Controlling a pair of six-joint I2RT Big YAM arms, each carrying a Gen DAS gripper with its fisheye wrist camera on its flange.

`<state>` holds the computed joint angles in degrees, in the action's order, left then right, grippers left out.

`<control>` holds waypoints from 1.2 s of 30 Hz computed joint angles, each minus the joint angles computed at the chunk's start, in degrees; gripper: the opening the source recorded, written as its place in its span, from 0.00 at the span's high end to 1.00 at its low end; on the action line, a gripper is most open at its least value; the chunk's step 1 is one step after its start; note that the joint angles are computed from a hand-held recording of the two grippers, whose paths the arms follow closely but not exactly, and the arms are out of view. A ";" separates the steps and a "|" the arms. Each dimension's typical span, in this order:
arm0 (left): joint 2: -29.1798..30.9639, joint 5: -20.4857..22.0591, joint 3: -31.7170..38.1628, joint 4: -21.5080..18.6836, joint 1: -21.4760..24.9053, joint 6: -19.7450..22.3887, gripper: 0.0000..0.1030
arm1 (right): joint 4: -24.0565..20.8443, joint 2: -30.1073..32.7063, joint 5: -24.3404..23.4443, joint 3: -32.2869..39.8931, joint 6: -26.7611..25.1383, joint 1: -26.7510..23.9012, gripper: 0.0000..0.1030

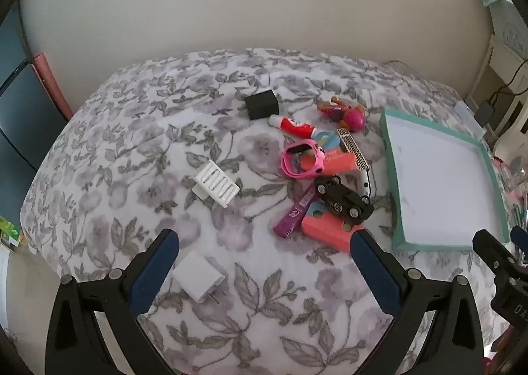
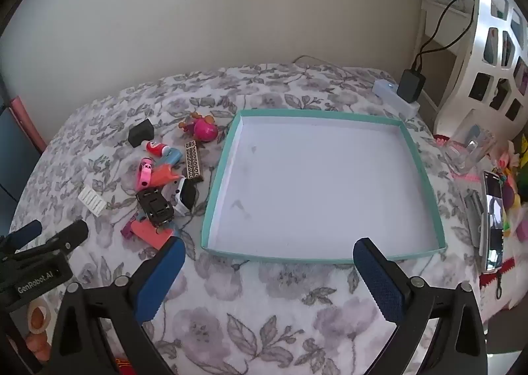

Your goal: Organize rigid objects

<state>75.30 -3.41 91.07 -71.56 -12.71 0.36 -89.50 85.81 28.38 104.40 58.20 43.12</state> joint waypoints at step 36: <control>0.23 -0.06 0.67 -1.41 -0.17 -0.23 0.00 | -0.04 0.19 0.97 0.13 -0.98 0.23 0.00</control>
